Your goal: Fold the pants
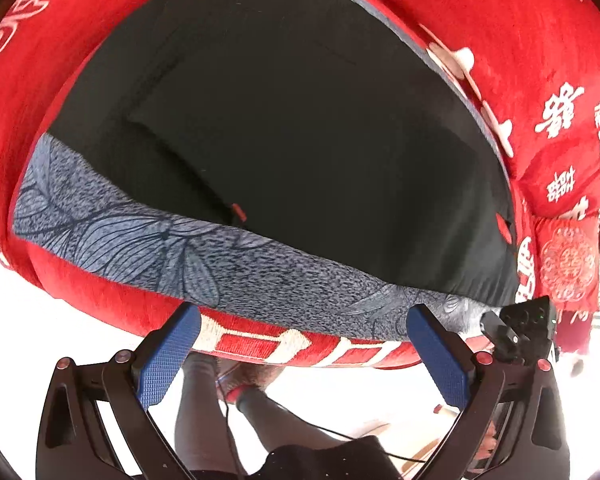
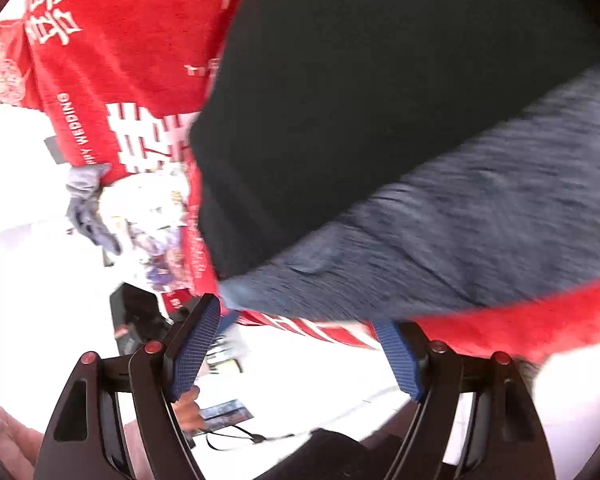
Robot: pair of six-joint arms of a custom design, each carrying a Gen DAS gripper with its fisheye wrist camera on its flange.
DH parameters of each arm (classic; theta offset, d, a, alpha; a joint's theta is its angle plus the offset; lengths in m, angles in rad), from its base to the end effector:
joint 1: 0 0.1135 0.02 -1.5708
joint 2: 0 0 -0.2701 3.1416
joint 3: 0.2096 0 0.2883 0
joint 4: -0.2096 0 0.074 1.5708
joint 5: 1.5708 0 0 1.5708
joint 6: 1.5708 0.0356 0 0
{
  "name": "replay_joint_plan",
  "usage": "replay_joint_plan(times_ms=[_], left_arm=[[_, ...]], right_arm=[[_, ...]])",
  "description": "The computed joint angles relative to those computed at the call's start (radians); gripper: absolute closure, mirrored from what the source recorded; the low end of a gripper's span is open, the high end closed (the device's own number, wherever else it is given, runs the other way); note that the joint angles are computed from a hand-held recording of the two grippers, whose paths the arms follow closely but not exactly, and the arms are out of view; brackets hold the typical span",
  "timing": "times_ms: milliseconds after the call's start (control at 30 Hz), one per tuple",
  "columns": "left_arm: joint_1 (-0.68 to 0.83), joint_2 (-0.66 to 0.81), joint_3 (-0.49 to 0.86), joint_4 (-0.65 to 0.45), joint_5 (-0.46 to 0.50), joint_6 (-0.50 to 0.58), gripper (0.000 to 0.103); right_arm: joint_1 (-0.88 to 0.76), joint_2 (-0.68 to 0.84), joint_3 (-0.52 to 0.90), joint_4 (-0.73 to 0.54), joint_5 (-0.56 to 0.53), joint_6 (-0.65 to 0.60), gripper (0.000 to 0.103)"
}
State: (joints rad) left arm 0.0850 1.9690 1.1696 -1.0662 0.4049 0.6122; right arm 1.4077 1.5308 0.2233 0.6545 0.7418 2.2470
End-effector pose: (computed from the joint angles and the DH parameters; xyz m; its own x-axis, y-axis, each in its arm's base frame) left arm 0.3333 0.0143 0.1000 -0.8906 0.4542 0.0212 0.3907 0.7882 -0.4755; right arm 0.0595 0.2133 0.0658 -0.4377 0.8816 0.1769 0.4777 0.0613 0.8764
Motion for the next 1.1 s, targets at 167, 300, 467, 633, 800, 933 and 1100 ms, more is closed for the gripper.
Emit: replay_joint_plan(times_ms=[167, 300, 467, 633, 800, 933, 1100], left_arm=[[0.06, 0.055, 0.052, -0.016, 0.031, -0.001, 0.0], [0.139, 0.113, 0.102, -0.037, 0.038, -0.007, 0.0], [0.197, 0.189, 0.161, -0.073, 0.131, -0.048, 0.0], [0.193, 0.247, 0.207, -0.012, 0.303, -0.162, 0.0], [0.172, 0.255, 0.25, 0.01, 0.292, -0.228, 0.047], [0.155, 0.247, 0.291, -0.07, 0.245, -0.119, 0.068], [0.131, 0.261, 0.378, -0.193, 0.216, -0.038, 0.068]], right_arm=[[-0.256, 0.319, 0.122, 0.432, -0.257, -0.256, 0.021], [-0.395, 0.429, 0.238, 0.533, -0.43, -0.351, 0.021], [-0.454, 0.432, 0.233, 0.671, -0.475, -0.382, 0.021], [-0.475, 0.4, 0.214, 0.717, -0.497, -0.39, 0.021], [-0.448, 0.368, 0.177, 0.684, -0.497, -0.384, 0.02], [-0.36, 0.298, 0.111, 0.534, -0.383, -0.297, 0.02], [-0.139, 0.217, 0.005, 0.37, -0.054, -0.005, 0.02]])
